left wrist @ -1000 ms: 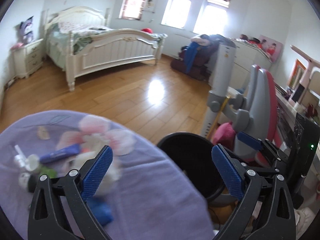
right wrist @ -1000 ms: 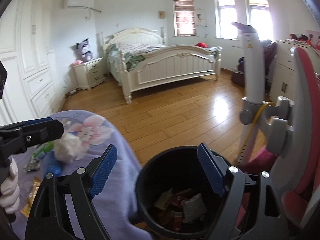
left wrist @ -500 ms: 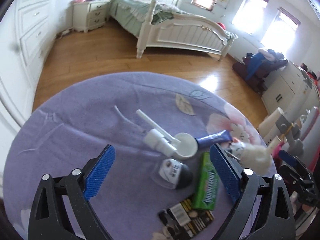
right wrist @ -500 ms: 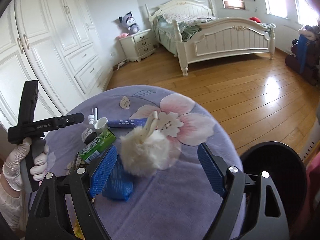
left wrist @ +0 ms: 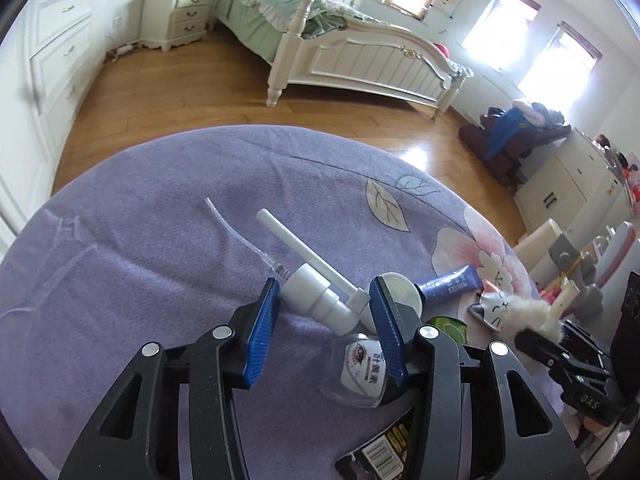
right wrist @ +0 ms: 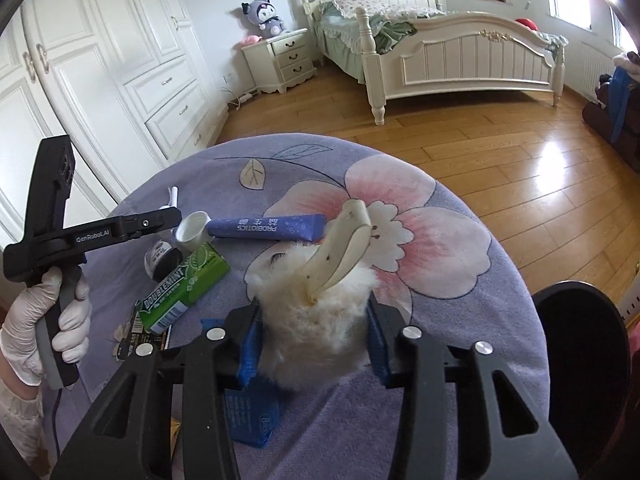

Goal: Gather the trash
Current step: 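Grasp the white pump nozzle with the left tool while the right tool grasps the white fluffy toy, then carry the pump nozzle and fluffy toy over the black bin and open both tools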

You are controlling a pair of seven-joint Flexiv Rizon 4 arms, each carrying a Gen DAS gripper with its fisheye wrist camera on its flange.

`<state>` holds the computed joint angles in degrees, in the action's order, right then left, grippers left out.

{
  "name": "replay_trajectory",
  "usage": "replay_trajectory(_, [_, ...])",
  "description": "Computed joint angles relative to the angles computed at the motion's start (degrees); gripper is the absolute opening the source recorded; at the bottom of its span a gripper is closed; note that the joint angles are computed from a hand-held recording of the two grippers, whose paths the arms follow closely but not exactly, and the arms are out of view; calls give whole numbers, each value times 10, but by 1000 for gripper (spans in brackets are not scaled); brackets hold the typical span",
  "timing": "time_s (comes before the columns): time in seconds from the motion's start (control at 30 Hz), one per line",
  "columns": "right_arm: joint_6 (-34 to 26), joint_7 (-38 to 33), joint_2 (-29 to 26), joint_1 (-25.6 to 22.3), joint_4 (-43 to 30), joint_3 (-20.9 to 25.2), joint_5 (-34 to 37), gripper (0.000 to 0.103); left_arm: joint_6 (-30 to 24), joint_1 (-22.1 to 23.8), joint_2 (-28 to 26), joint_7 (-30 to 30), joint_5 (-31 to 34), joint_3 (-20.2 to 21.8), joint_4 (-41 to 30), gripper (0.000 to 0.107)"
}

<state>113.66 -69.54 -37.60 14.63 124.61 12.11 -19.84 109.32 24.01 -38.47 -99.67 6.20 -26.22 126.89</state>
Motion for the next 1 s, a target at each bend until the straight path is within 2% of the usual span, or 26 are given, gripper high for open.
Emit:
replay_trajectory(0.07, [13,-1,6,-6,8,5,0,41,21,11,2,-8,8,-10,12,47])
replay_trajectory(0.17, [56,-9,29,16,36,-17,36,41,59,18,25,-26,33,-13,36,47])
replay_trajectory(0.3, [133,-35,62,53,77,-50,114,41,98,9,70,-55,82,-23,55,47])
replay_trajectory(0.37, [173,-64,81,84,97,-74,176,41,108,2,84,-70,108,-36,53,47])
replay_trajectory(0.5, [239,-119,107,114,128,-97,280,41,122,-39,92,-95,143,-49,30,47])
replay_trajectory(0.6, [276,-165,111,129,137,-109,344,41,114,-75,80,-101,159,-55,2,47])
replay_trajectory(0.7, [300,-181,100,112,144,-110,373,41,91,-113,50,-93,161,-70,-33,47])
replay_trajectory(0.9, [306,-168,52,72,149,-117,392,41,45,-181,-40,-38,136,-98,-112,47])
replay_trajectory(1.0, [308,-157,41,50,155,-116,377,41,20,-204,-77,-4,113,-108,-146,47])
